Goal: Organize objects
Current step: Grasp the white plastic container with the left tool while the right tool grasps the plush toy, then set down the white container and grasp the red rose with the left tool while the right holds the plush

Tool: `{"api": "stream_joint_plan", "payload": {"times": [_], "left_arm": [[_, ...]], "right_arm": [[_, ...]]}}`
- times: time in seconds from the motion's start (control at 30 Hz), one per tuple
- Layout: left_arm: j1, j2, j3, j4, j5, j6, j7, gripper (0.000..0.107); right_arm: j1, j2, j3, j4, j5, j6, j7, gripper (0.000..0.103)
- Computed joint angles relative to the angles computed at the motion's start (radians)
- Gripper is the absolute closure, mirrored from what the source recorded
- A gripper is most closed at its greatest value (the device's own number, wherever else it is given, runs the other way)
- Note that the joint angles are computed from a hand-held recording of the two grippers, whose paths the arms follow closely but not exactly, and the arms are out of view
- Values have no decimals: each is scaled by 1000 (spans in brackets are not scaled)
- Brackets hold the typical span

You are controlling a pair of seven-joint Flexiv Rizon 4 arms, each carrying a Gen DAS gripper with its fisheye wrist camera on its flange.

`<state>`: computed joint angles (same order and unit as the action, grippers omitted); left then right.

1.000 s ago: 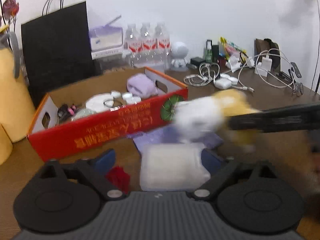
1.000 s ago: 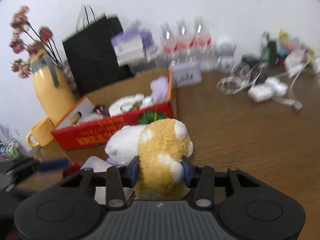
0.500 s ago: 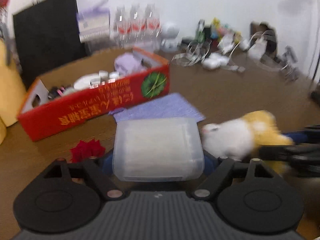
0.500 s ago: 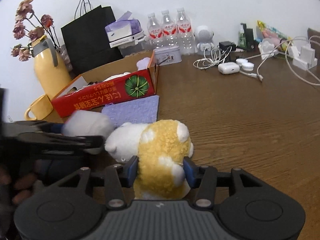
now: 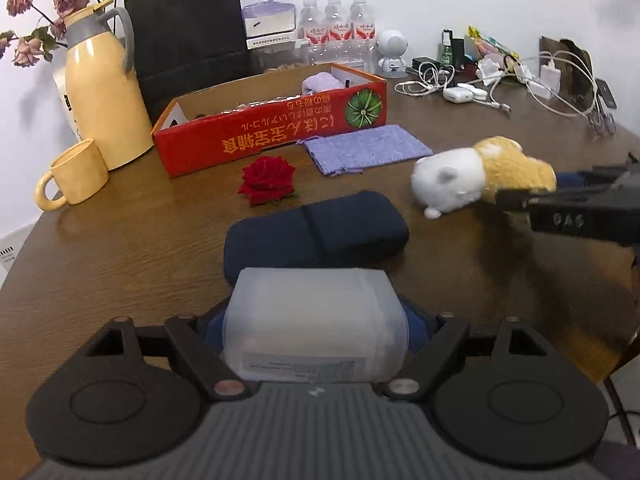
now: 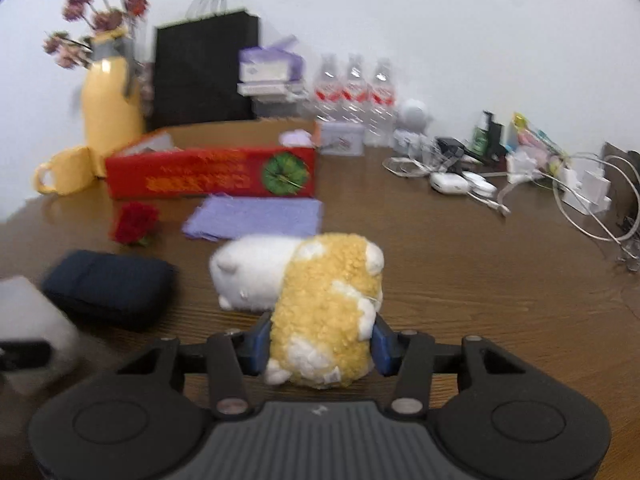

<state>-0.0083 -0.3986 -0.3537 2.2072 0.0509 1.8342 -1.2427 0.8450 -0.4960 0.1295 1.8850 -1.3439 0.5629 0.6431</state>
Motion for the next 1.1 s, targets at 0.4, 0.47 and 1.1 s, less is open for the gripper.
{"api": "stream_joint_plan", "payload": {"times": [0.4,0.47,1.1], "left_arm": [[171,-1,-132,85,81,29,-66,20],[256,-3,-212,99,112,45,-76,20],[-47,-365,0,-604,-83,-295,91,40]], "right_arm": [[96,-33,22,-26,20,-51,5,45],[112,-58,18,-68,71,-109,-53,55],[-54,-31,-48,-102,-2,136,-47,45]]}}
